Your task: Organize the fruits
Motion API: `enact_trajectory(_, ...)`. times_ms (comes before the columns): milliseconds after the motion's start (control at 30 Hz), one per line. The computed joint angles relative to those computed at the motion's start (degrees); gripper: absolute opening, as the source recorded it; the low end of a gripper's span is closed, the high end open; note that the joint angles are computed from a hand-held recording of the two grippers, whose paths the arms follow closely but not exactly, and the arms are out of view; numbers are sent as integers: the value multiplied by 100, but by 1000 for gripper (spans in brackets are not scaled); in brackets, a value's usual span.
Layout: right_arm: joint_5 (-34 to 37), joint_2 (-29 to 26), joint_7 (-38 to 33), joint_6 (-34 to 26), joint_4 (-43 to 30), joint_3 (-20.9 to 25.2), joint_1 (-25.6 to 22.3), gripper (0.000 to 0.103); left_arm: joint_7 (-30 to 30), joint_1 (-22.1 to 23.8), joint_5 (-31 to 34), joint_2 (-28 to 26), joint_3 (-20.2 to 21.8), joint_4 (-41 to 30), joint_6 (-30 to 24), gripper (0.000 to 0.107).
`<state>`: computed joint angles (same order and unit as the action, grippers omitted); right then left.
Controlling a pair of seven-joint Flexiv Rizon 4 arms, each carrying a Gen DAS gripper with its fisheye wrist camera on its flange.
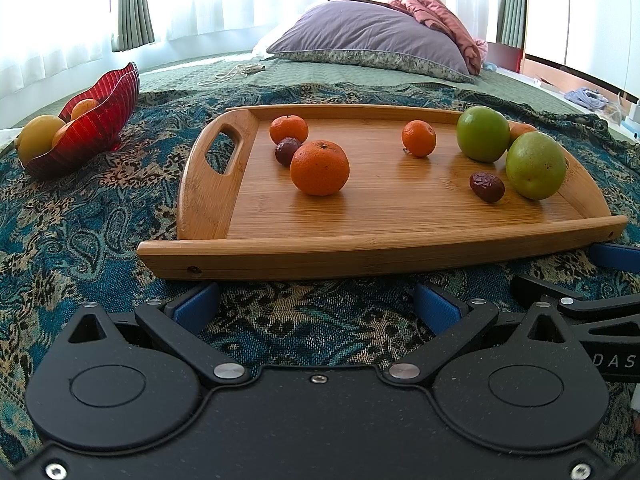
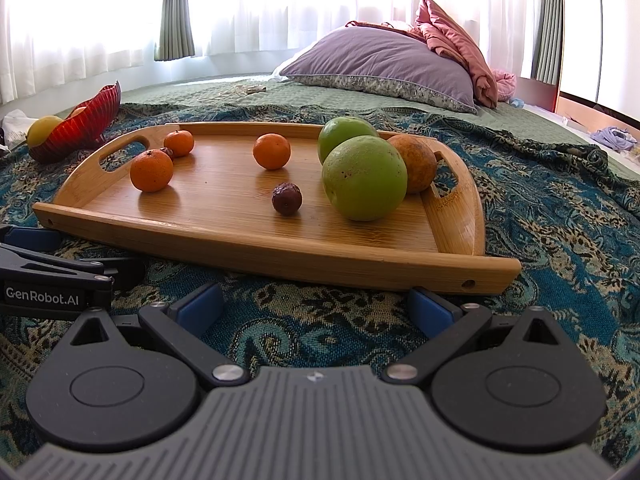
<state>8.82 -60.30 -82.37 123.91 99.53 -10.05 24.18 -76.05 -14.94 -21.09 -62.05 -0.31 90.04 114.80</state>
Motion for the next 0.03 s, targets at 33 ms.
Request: enact_trajectory(33, -25, 5, 11, 1, -6, 28, -34, 103, -3, 8, 15, 3, -7, 3, 13, 103)
